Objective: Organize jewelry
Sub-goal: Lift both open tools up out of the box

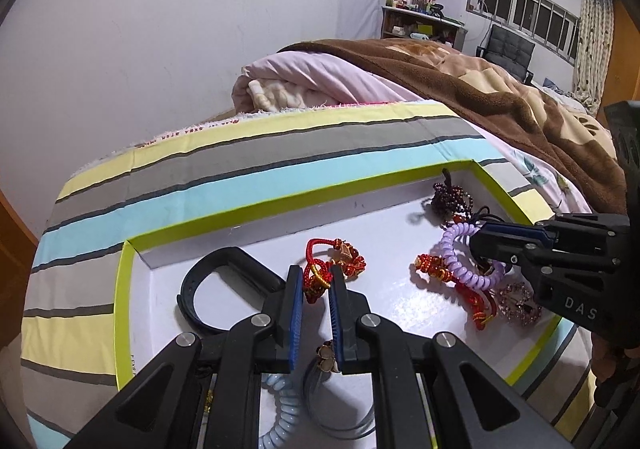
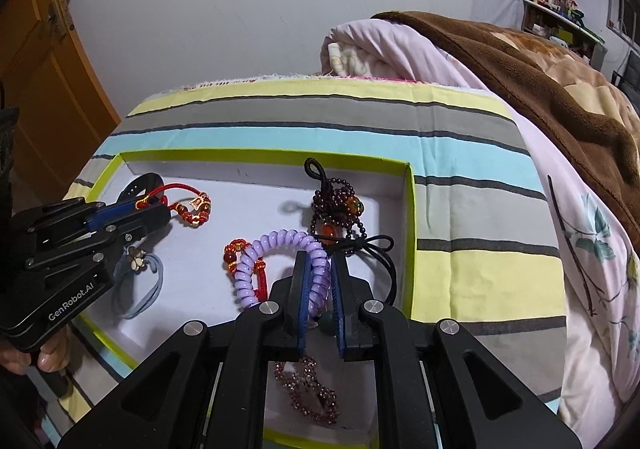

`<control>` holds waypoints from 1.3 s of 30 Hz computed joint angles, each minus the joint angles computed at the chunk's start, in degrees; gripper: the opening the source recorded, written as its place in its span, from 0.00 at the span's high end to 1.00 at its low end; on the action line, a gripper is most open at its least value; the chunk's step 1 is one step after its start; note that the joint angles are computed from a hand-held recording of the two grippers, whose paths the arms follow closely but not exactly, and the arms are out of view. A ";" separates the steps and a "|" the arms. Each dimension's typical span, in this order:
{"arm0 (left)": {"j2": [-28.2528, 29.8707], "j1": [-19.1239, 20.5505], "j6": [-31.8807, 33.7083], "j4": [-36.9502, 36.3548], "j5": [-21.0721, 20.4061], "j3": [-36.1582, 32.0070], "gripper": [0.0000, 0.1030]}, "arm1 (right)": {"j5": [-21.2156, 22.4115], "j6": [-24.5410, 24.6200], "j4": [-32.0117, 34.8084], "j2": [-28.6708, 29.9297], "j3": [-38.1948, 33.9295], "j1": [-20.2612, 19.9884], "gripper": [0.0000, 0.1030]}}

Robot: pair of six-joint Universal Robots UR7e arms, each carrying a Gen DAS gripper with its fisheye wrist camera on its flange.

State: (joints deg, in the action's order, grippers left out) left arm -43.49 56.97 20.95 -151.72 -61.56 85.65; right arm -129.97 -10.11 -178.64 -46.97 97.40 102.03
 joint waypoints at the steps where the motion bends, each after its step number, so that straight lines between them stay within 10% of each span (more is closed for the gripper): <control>1: -0.16 -0.05 0.06 -0.18 -0.16 0.22 0.88 | 0.04 -0.17 -0.19 -0.06 0.18 0.12 0.85; 39: -30.89 -8.86 -10.18 -17.58 8.96 38.29 0.79 | -6.05 4.29 -25.88 -5.41 25.88 15.39 0.83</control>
